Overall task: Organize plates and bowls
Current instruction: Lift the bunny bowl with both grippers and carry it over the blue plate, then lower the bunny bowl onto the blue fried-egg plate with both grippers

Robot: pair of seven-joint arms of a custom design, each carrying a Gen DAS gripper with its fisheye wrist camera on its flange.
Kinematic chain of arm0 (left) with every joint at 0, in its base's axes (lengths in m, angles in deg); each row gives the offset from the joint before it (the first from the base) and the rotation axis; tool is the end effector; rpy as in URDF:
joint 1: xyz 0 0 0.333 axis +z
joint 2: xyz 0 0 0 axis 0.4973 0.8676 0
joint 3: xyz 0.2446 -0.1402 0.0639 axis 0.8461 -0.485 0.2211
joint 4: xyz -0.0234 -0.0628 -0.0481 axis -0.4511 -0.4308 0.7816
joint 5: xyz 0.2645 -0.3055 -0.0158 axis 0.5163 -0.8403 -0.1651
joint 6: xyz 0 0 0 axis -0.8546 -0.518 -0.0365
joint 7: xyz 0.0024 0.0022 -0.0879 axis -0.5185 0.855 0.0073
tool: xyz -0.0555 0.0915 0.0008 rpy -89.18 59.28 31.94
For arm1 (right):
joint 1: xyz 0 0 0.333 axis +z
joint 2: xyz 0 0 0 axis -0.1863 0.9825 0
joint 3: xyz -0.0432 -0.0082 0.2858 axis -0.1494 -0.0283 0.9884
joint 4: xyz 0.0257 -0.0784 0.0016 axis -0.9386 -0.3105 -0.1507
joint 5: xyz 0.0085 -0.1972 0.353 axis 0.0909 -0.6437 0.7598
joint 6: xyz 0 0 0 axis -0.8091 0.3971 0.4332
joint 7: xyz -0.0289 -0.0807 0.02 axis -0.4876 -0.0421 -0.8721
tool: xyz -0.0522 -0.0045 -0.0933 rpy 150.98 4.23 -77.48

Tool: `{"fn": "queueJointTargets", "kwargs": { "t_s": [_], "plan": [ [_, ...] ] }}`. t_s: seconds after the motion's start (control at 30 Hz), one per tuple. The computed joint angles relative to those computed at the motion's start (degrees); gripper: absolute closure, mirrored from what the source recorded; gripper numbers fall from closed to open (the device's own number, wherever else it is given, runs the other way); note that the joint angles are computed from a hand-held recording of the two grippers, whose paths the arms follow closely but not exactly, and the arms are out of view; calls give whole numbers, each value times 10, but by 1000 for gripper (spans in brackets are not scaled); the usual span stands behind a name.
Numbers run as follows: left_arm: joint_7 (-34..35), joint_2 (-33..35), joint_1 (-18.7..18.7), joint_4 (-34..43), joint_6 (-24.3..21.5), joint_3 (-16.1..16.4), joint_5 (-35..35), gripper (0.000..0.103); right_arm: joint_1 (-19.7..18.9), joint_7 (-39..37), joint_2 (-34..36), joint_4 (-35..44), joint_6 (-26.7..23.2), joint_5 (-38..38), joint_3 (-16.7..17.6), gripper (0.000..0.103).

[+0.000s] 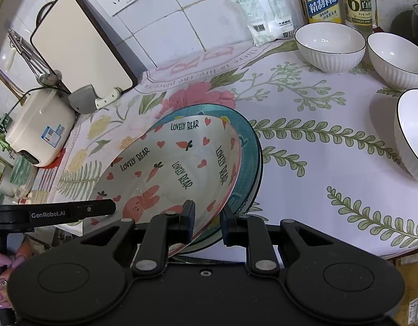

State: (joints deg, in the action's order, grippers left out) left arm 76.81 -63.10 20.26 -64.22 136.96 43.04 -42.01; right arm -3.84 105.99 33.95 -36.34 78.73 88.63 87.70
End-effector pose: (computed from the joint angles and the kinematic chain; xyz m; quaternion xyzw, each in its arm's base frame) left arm 0.6377 -0.2227 0.4616 -0.7595 0.5867 -0.2498 0.1286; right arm 0.7091 0.1586 0.4988 -0.7567 0.5582 0.0359 0.3385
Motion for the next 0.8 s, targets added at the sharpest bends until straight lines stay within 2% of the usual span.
{"fn": "queueJointTargets", "kwargs": {
  "t_s": [0.6,0.8],
  "plan": [
    [-31,19,-9,19,-15,7,32,81,14,17,18,26,-10,-44,-4,79],
    [-57,16,-17,12,-11,11,56,81,32,4,18,35,-16,-94,-11,70]
  ]
}}
